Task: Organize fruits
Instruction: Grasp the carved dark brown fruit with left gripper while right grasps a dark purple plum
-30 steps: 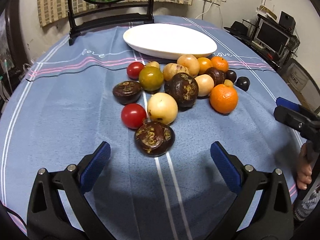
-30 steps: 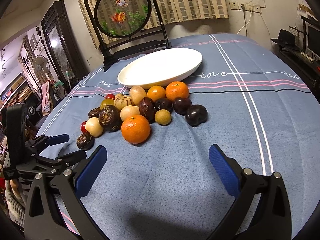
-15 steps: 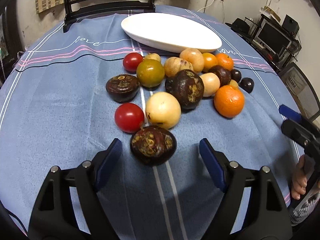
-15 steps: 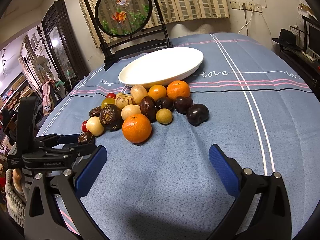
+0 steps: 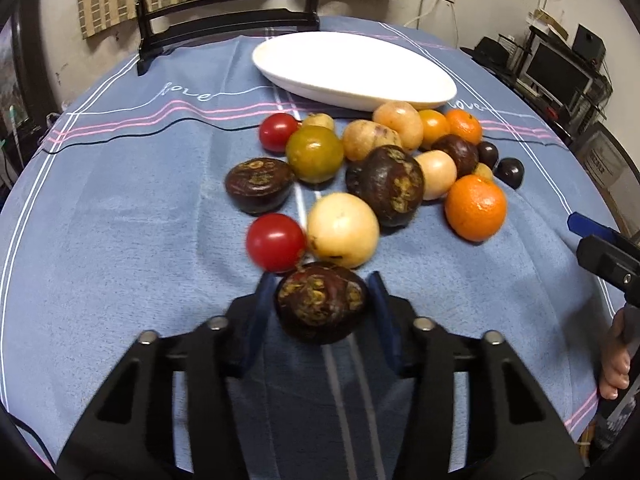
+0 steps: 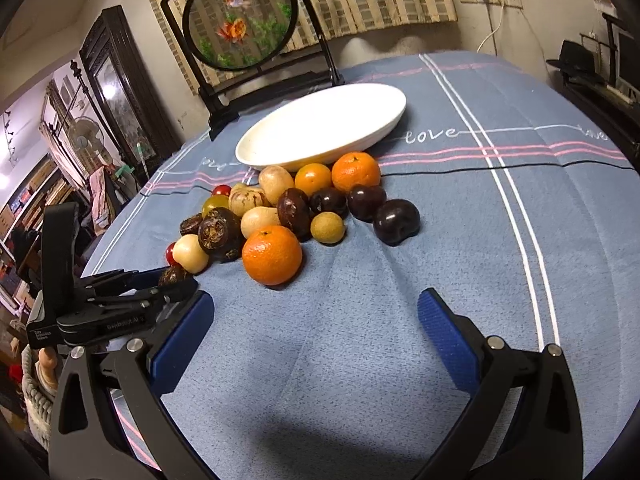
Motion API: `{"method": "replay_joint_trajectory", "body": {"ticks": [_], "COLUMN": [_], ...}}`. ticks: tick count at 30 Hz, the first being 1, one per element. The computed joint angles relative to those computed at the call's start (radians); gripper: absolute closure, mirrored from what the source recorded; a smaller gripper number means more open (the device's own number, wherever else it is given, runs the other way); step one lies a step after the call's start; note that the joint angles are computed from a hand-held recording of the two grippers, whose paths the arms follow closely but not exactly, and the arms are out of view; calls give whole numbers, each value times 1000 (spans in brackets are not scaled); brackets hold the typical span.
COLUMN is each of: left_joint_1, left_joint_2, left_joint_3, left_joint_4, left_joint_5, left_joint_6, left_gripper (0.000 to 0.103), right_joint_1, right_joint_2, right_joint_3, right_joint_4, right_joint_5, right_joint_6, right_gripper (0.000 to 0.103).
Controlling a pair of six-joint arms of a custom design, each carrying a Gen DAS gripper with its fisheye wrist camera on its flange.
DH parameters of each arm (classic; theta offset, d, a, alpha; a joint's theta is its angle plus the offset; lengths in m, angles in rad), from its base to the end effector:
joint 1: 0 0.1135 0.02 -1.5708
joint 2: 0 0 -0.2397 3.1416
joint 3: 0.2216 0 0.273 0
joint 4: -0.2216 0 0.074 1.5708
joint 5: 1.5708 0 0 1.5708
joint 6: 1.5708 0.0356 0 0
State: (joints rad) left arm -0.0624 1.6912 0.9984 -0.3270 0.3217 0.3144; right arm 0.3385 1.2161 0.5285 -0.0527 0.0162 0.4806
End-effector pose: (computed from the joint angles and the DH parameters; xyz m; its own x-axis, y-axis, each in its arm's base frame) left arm 0.3471 -0.0330 0.1357 -0.7393 0.3402 -0.5812 0.4764 0.8742 -0.0943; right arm 0.2469 0.0863 0.1417 -0.7124 0.2393 -0.6597 0.0097 0.9434 0.3316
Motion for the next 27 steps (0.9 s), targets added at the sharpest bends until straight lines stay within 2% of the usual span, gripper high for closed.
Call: {"method": "replay_joint_trajectory", "body": {"ticks": [2, 6, 8, 13, 19, 22, 23, 27], "left_joint_1": [17, 31, 38, 32, 30, 28, 26, 12], "left_joint_2": [8, -17, -23, -26, -16, -7, -1, 6], "left_joint_3": [10, -16, -21, -27, -19, -10, -4, -1], "left_joint_4": [-6, 18, 14, 15, 7, -1, -8, -17], "left_joint_5": [28, 57, 81, 78, 86, 84, 83, 68], "left_joint_6": [-5, -6, 2, 9, 22, 27, 29, 43], "left_gripper": [57, 57, 57, 57, 57, 57, 57, 57], "right_joint_1": [-4, 20, 16, -59, -145, -187, -195, -191], "right_joint_2": [51, 124, 154, 242, 288, 332, 342, 356], "right_joint_3": [72, 183, 206, 247, 275, 292, 297, 296], "right_joint_4": [-82, -188, -192, -171, -123, -112, -114, -97], "right_joint_5": [6, 113, 126, 82, 25, -52, -65, -49], "right_joint_6": [-57, -186, -231, -309, -330, -320, -321, -317], "right_gripper": [1, 4, 20, 41, 42, 53, 54, 61]}}
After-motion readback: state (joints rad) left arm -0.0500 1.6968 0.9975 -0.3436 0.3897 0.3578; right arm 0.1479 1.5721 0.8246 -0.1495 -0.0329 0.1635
